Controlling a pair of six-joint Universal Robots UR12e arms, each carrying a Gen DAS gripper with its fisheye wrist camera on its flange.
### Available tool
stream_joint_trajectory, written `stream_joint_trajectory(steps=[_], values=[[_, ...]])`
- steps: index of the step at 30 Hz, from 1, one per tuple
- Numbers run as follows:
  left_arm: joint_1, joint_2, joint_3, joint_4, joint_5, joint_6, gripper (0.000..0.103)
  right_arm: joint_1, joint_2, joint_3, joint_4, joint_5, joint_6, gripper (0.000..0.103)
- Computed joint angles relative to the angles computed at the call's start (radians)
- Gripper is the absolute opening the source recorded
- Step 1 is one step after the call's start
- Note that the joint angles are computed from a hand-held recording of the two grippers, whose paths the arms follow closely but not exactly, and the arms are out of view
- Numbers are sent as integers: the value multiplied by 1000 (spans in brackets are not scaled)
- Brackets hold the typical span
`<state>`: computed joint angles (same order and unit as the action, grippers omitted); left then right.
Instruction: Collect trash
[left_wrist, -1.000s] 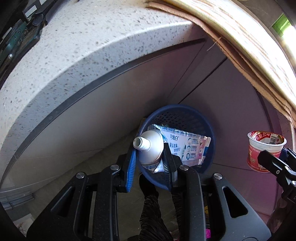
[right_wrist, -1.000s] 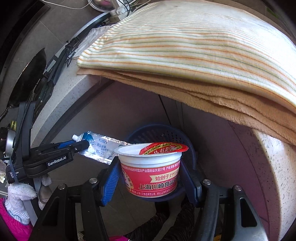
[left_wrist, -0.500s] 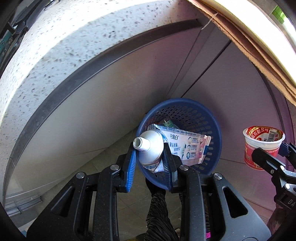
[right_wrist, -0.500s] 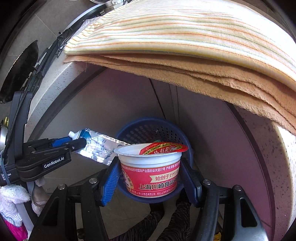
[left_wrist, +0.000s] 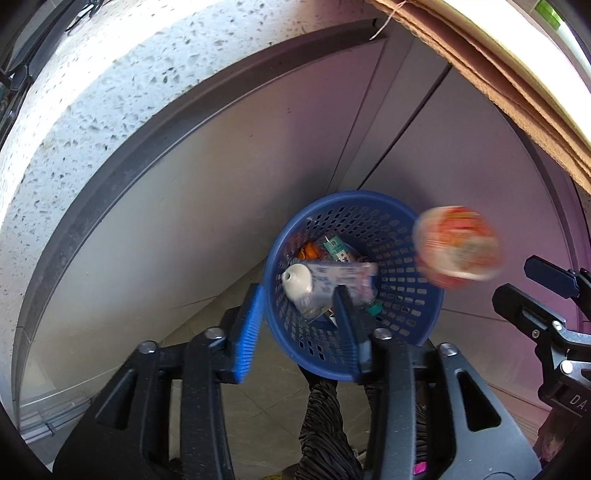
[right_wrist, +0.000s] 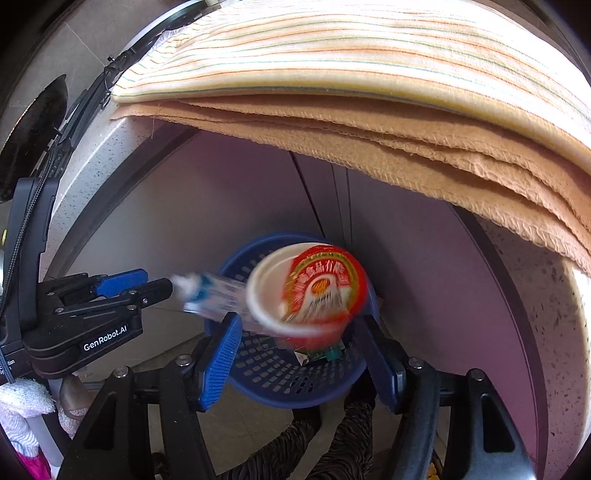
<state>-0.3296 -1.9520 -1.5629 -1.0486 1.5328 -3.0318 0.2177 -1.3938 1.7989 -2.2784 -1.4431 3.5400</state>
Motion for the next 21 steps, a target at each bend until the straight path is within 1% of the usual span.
stream_joint_trajectory(steps=[1,4,12,21], values=[[0,-1,1,1,1,3,46,0,1,-1,-1,-1,1,70],[-2,-3,2,-5,6,10,47,0,4,-4,2,3,0,71],[0,2,-2,-1,6,-1,47,-4,1,0,4,9,-9,72],[9,26,-7,30,-5,-2,47,-11,-25,-3,-11,25,-30,72]])
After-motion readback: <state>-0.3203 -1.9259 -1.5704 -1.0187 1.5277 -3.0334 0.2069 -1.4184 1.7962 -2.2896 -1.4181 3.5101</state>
